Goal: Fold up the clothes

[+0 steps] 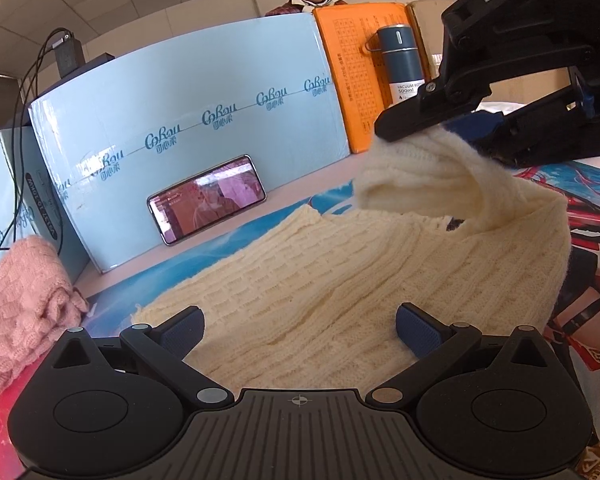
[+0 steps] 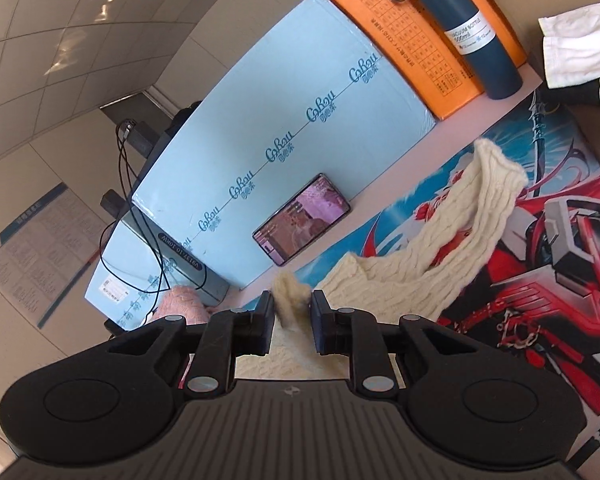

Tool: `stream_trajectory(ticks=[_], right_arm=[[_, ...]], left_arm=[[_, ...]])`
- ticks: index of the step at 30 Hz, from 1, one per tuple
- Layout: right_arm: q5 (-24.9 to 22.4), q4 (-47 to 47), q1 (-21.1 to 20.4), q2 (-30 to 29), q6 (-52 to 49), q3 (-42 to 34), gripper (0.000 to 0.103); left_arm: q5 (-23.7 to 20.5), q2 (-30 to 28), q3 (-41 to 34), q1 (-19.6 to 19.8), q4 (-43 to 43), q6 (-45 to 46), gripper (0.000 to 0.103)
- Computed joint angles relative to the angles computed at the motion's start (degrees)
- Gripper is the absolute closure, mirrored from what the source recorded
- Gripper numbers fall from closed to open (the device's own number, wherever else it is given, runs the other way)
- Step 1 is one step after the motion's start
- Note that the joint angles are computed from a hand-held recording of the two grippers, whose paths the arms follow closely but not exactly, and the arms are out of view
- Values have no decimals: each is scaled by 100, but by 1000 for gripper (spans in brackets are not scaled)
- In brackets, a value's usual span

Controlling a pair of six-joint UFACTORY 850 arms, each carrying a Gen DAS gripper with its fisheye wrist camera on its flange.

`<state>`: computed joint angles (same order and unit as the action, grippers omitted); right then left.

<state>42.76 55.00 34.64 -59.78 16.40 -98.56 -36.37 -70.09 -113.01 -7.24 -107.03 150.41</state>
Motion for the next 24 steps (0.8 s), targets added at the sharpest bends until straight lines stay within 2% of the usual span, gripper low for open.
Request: stream_trajectory(ticks=[4,7,9,10,11,12,17,19,21,24], right_arm=[[-535,219,-9,-289,-283,-415,85],[-610,146,1,-313,-248,-399,82],[-603,-196,-5,-226,-6,-240,62],[-501,-456,3,-152,198,-113,44],[-382,-679,15,-80,359,4,32],[-259,-690,39,-6,280,97,29],[489,-220,156,383,-172,660,23],[569,59,142,472,-168,844,23],[343,-94,77,519,303,1006,23],[86,-699,6,491,1096,1136,23]], left_arm=[[-2,-12,-32,4,72,-108,0],[-5,-21,-51,8,113,-165,0],[-9,-23,-56,11,116,-167,0],[-11,-23,-57,13,117,-167,0],[-13,-21,-56,15,119,-168,0],[-14,-18,-51,16,119,-169,0],[-34,-2,-32,28,123,-201,0],[-60,5,-26,40,127,-238,0],[-90,14,-16,53,97,-256,0],[-170,100,151,89,-387,9,0]])
